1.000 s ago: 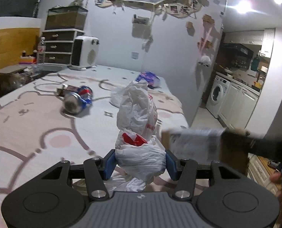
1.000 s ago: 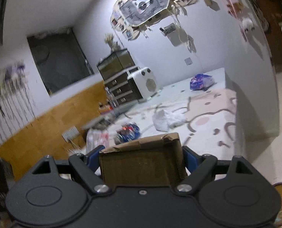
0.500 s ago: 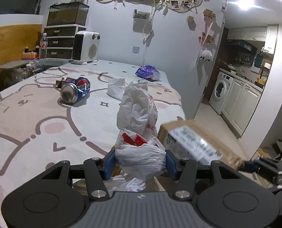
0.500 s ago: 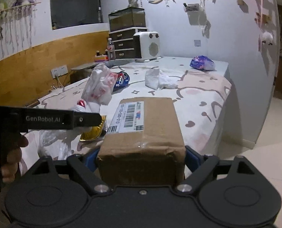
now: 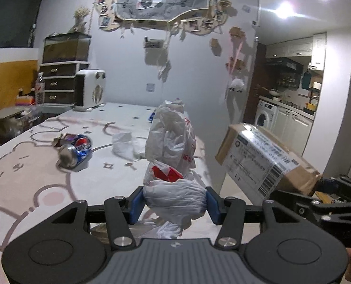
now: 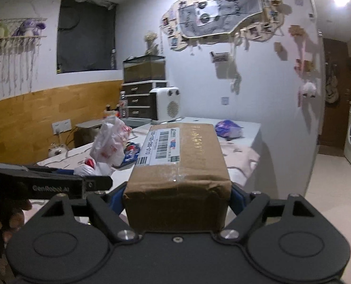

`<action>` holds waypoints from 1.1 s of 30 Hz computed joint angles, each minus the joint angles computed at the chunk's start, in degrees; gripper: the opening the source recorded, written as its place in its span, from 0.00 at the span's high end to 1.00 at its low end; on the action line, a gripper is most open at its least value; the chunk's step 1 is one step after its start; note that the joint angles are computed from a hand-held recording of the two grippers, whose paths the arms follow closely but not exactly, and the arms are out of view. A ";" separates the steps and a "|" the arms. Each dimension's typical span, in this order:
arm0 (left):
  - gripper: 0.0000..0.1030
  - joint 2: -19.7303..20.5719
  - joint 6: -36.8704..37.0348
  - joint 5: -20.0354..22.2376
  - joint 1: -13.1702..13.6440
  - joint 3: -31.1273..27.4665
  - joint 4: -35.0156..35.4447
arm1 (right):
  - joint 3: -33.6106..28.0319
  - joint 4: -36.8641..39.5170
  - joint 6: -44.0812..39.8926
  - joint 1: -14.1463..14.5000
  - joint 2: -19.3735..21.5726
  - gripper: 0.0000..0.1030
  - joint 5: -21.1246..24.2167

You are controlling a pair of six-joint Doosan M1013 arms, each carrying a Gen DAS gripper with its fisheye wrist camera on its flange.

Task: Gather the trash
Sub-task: 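Carry the bag and the parcel box with both tools toward the wastebasket, then open left tool to drop the bag while right tool drops the box into the wastebasket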

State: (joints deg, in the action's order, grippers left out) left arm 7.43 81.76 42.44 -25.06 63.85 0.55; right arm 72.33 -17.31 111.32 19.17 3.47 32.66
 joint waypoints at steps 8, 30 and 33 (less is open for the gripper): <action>0.48 2.12 1.27 0.99 -4.19 -2.29 -0.72 | 3.85 -8.10 8.46 -2.85 -3.28 0.18 1.53; 0.48 18.28 6.48 11.92 -13.13 -17.10 -9.86 | 14.57 -12.06 19.84 -16.98 -7.60 0.18 6.96; 0.48 21.16 5.71 14.14 -13.14 -19.37 -10.51 | 15.30 -10.44 21.43 -18.39 -6.60 0.17 6.77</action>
